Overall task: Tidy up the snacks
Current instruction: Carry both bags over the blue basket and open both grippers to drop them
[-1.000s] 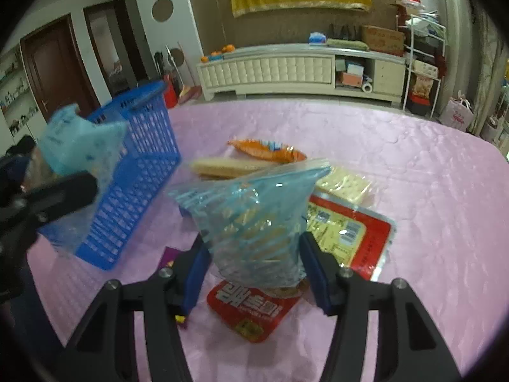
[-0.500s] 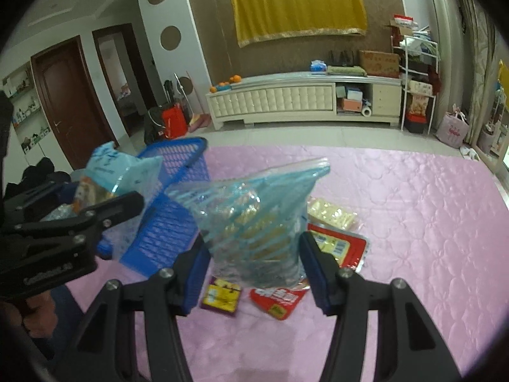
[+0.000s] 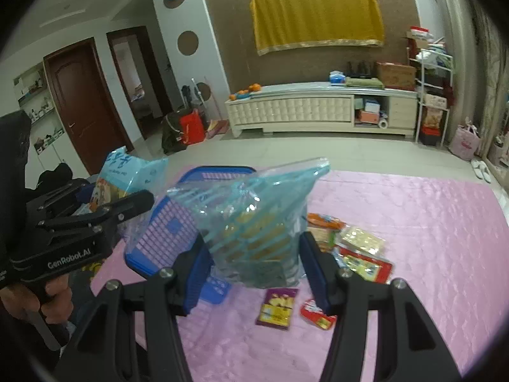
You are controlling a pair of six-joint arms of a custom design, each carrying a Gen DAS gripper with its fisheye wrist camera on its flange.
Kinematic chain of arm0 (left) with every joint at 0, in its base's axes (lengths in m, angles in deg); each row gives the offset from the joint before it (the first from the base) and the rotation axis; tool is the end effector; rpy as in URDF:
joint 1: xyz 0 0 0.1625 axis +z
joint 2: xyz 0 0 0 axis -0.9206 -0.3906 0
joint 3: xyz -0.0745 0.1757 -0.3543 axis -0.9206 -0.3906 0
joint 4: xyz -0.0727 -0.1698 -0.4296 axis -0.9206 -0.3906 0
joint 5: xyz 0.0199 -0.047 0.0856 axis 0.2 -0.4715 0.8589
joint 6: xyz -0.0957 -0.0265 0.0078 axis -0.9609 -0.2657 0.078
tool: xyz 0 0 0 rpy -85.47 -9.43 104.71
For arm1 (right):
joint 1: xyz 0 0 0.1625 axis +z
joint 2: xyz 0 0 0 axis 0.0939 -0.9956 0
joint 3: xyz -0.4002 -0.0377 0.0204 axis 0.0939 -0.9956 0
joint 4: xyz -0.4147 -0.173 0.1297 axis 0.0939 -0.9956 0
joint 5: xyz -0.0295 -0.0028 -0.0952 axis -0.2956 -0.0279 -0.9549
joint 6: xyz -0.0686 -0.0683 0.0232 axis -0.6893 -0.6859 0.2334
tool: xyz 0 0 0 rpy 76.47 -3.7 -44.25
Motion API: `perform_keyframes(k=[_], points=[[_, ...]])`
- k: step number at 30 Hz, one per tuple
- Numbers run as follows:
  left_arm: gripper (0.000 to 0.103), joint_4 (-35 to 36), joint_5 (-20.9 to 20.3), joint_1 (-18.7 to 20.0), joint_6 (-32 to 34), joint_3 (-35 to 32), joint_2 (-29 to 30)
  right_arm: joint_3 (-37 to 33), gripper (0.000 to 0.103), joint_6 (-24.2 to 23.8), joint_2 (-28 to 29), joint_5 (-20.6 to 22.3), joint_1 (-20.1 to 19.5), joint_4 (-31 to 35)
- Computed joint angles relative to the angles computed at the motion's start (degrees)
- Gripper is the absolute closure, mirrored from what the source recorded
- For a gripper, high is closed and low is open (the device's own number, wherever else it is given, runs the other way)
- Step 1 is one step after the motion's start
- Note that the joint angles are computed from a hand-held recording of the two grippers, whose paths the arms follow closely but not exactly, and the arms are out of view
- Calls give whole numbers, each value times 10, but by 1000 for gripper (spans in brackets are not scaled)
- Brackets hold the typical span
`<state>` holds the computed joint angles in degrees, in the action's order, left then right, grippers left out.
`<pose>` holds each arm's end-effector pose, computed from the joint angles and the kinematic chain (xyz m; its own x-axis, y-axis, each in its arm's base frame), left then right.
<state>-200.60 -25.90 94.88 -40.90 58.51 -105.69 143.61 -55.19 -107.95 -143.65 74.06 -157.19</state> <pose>-0.4516 -0.4823 0.0151 -0.6490 0.2619 -0.7143 0.6950 0.5860 -0.4166 0.0507 -0.4382 0.4034 -0.8221 -0.2634 0.5048 -0.5437 0.6266 -0.5584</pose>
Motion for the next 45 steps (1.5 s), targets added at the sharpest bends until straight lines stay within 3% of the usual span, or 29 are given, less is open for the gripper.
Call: perform_keyframes(k=[7, 15, 28, 32, 45], points=[[39, 16, 2, 19, 20, -14, -9, -45, 42, 31, 64, -33, 41, 22], [39, 60, -22, 64, 6, -48, -10, -115, 42, 63, 154, -67, 77, 63], [39, 144, -68, 137, 4, -141, 41, -242, 42, 140, 292, -129, 78, 172], [39, 160, -97, 158, 9, -166, 52, -257, 42, 140, 306, -141, 83, 175], [39, 178, -108, 175, 9, -196, 68, -290, 42, 121, 336, -180, 105, 187]])
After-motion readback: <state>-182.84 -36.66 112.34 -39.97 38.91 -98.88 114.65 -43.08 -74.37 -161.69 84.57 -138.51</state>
